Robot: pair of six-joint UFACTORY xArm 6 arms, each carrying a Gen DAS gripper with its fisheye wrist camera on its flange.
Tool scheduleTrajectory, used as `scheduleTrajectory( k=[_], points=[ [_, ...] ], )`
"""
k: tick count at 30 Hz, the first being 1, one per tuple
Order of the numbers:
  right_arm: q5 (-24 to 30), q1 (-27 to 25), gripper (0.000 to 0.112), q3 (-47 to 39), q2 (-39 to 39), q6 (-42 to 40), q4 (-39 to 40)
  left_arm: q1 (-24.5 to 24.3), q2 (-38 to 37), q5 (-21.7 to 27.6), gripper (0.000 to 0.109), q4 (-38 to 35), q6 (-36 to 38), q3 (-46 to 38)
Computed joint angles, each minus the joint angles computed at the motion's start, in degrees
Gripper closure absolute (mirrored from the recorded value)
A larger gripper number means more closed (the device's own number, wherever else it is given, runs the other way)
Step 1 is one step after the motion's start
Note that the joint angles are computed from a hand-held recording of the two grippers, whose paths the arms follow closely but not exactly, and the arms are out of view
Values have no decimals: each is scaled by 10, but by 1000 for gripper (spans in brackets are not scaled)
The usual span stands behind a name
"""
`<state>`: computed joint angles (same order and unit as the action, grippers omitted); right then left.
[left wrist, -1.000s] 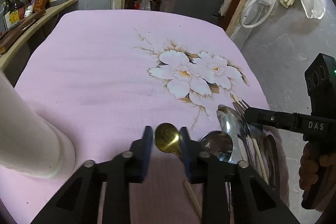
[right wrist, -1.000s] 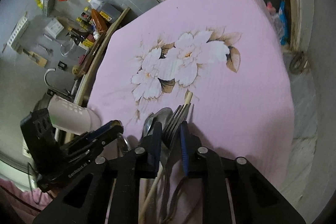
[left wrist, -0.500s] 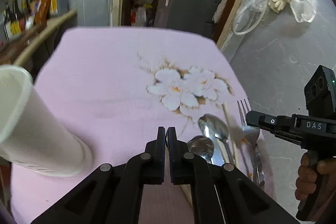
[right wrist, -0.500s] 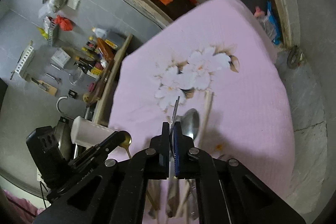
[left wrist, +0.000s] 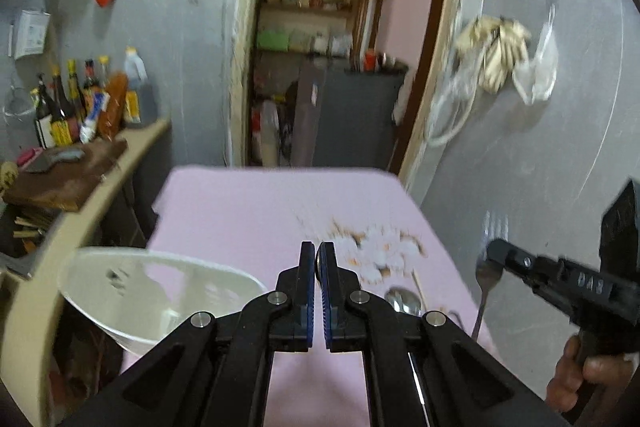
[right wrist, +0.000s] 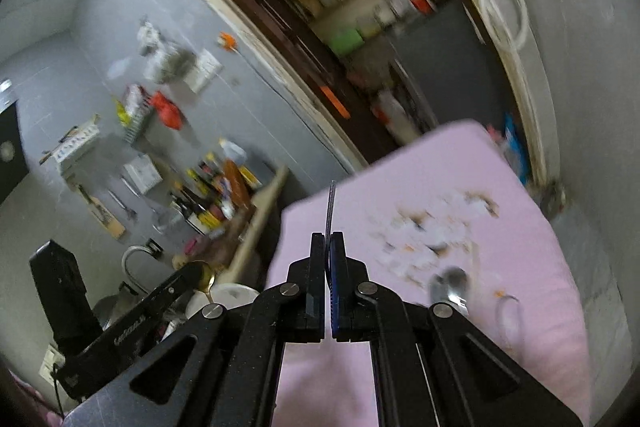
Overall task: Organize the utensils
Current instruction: 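Carry the fork over the white caddy and release it inside with the right tool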
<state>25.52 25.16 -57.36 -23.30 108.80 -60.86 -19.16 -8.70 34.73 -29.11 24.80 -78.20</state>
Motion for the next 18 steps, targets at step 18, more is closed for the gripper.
scheduleTrajectory(
  k=[18],
  points=[
    [19,63,110,-395,333,49,-163,158,126,-84,105,-118,184,-190]
  ],
)
